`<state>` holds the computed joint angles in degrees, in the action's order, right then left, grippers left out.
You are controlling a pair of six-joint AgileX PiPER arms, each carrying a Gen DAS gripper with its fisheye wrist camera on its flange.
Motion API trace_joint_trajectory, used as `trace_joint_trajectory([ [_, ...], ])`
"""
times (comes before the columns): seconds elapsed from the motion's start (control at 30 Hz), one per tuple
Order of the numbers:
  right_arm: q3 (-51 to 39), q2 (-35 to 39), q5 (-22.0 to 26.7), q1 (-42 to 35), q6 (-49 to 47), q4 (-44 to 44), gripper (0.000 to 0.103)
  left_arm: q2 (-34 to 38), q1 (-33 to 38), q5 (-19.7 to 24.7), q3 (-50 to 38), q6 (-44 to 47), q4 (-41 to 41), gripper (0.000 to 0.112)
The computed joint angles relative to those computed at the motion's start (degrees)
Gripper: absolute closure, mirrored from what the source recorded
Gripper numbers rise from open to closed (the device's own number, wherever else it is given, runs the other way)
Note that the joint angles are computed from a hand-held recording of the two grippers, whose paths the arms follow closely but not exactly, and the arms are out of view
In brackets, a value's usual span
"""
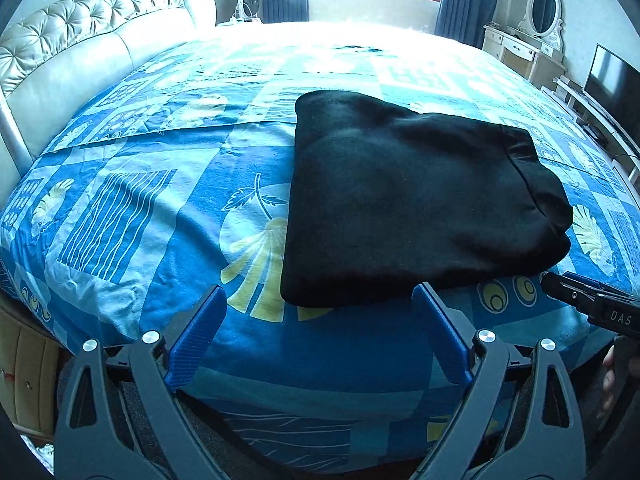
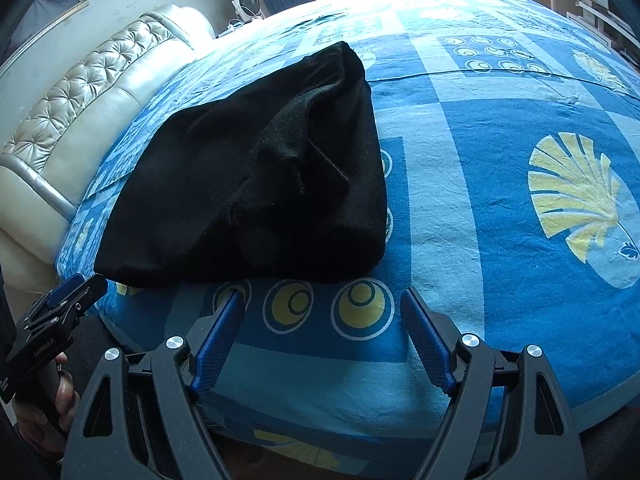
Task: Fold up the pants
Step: 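Open both grippers and withdraw them from the folded pants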
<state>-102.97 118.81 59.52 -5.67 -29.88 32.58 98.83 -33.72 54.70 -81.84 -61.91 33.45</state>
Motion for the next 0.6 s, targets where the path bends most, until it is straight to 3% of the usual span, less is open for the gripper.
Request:
trace_joint_trajectory([
  [0.2,-0.37,0.23,0.39,-0.02,0.14,-0.07,0.024,0.22,0.73,-0.15,-0.12,2.32,-3.23,0.018],
  [0.6,0.19,-0.05,0.62,0.29,0.12,-0.13,0.024,2.34,-0.36,5.37,-3.42,2.94,-2.45,0.018],
])
